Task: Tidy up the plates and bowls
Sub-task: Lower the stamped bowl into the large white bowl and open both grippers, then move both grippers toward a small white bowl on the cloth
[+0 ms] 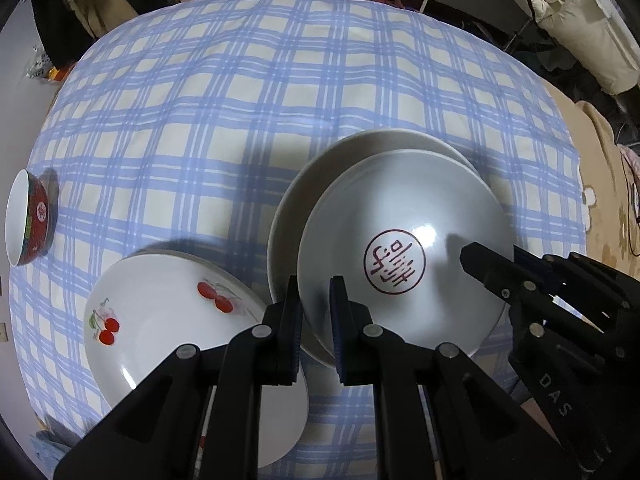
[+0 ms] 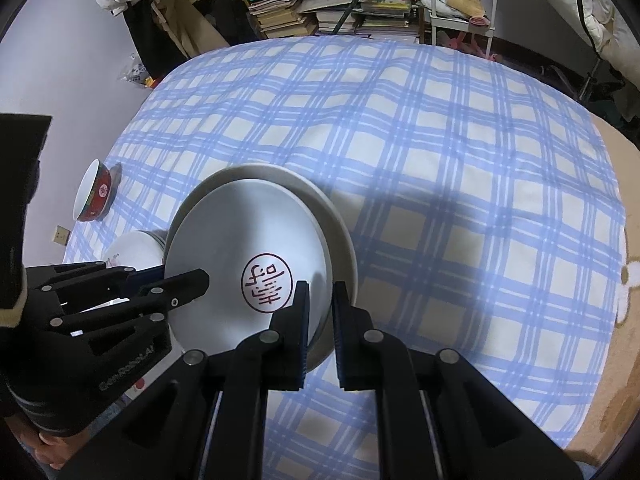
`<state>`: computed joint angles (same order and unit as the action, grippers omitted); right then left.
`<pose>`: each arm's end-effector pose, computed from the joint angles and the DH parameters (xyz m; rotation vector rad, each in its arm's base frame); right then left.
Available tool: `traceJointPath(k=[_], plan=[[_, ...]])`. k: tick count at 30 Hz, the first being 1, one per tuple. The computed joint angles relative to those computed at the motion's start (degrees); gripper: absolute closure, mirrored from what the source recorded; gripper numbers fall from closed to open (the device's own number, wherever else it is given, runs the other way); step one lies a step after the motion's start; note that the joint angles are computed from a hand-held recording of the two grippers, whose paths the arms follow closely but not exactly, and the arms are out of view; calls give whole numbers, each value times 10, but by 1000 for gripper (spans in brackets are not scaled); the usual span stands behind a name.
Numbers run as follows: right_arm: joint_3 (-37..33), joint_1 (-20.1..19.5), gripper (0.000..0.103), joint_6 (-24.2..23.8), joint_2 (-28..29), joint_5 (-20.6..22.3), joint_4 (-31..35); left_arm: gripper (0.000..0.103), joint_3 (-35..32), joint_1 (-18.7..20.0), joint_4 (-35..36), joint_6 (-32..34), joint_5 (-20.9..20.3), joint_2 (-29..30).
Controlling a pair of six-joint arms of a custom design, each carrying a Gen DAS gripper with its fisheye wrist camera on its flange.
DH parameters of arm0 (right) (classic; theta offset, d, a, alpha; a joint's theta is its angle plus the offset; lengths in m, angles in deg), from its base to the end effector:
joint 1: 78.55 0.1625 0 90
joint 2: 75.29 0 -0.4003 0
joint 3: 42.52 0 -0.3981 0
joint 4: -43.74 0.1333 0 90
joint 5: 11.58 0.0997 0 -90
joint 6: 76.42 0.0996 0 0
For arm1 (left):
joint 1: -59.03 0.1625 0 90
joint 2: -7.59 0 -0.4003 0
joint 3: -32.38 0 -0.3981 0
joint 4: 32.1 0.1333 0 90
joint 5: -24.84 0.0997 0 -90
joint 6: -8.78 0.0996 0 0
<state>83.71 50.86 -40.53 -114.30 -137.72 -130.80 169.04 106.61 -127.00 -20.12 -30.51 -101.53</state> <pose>0.3282 -0.2819 -0.0682 0.0988 -2.5738 0.4656 -0.0503 -0.3366 0.2426 0.4365 2.3940 -0.0467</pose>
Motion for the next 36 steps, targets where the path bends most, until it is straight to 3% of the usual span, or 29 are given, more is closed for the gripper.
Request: traceJointPath(k=[15,19,22,34,36], plan=[[8,1,91,-14,14,-11,-42,90,-4,-30,47,-26,-6,-30],[1,7,90,-23,18,-27,-38,90,-11,-51,76,-36,21,-41],[4,2,88,-20,12,-15,-42,90,-26,-31,81,-39,13,-40],[-7,31,86,-11,-26,-33,-18,85,-53,-28,136,-62,51,-80],[-17,37,77,-8,-25,-30,-15,84,-62,-24,151,-65,60,-90]])
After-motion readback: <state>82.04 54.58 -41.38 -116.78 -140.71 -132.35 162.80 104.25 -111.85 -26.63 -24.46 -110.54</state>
